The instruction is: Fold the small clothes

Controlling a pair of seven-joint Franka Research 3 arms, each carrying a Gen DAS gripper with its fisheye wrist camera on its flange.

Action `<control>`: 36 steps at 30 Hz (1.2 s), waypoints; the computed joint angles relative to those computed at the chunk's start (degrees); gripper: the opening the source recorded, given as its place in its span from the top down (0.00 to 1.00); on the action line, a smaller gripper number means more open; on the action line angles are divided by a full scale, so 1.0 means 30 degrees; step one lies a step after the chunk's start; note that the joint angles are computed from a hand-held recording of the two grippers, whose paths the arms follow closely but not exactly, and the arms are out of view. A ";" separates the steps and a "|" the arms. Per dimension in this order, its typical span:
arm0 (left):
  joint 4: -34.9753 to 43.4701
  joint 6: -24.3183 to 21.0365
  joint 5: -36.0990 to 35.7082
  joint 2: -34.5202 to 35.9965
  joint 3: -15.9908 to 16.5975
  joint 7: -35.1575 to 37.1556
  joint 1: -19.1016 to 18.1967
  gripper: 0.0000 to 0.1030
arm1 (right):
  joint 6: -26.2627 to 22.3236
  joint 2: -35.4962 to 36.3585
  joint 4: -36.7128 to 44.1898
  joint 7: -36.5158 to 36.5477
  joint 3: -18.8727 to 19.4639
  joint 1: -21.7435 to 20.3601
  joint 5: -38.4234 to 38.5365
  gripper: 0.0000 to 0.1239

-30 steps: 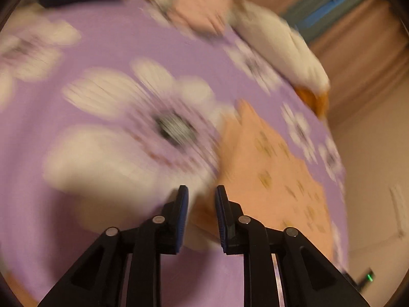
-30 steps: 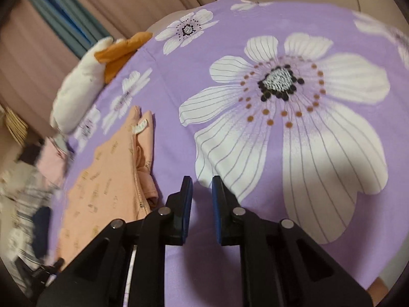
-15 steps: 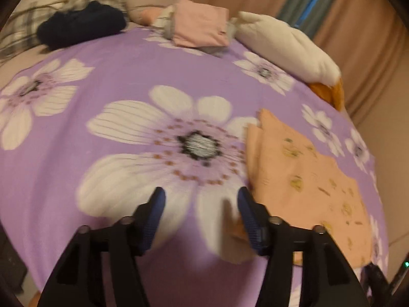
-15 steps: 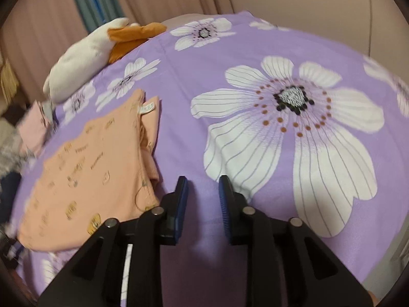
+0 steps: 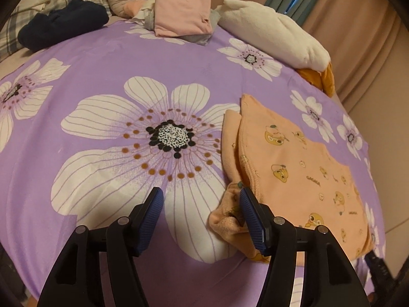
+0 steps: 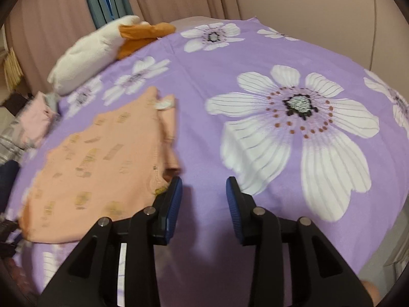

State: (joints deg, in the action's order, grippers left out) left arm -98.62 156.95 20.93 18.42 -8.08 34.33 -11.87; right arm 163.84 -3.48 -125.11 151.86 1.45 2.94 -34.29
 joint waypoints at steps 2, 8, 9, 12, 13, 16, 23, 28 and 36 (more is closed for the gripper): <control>0.0224 -0.0182 -0.0094 0.0140 0.0008 -0.0031 0.0002 0.39 | 0.0659 -0.0192 0.0262 -0.0349 0.0170 0.0185 0.0033 0.71; 0.0768 -0.0168 -0.1432 0.0656 -0.0457 0.0894 0.0472 0.30 | 0.1268 0.0557 0.2324 -0.3602 0.0669 0.1222 0.1137 0.70; 0.0917 -0.0309 -0.1550 0.0735 -0.0515 0.1189 0.0496 0.29 | 0.1533 0.0939 0.2704 -0.4593 0.0625 0.1483 0.2014 0.70; 0.1329 -0.0264 -0.3214 0.1120 -0.1416 0.3180 0.1250 0.23 | 0.0442 0.2704 0.4780 -1.0270 0.0810 0.2175 0.7794 0.70; 0.1445 -0.0146 -0.4188 0.1273 -0.1909 0.4078 0.1660 0.23 | -0.0156 0.3336 0.5533 -1.2359 0.1075 0.2128 0.9878 0.70; 0.2073 -0.0130 -0.9120 0.2069 -0.4882 0.9275 0.4077 0.23 | -0.3257 0.5681 0.8362 -1.7524 0.1926 0.1564 1.4580 0.71; 0.2122 -0.0109 -2.0361 0.3449 -1.0723 1.8178 0.9331 0.23 | -0.2482 0.5939 0.6937 -2.1770 0.1979 0.1405 1.9355 0.74; 0.1161 0.0909 -3.0539 0.4400 -1.5323 2.5214 1.3684 0.23 | -0.2452 0.5804 0.6700 -2.2173 0.1198 0.2150 2.0563 0.73; 0.2921 -0.2530 -2.4683 0.3691 -1.0185 2.1756 0.9340 0.23 | -0.2433 0.5846 0.6769 -2.1955 0.0652 0.2621 2.0223 0.68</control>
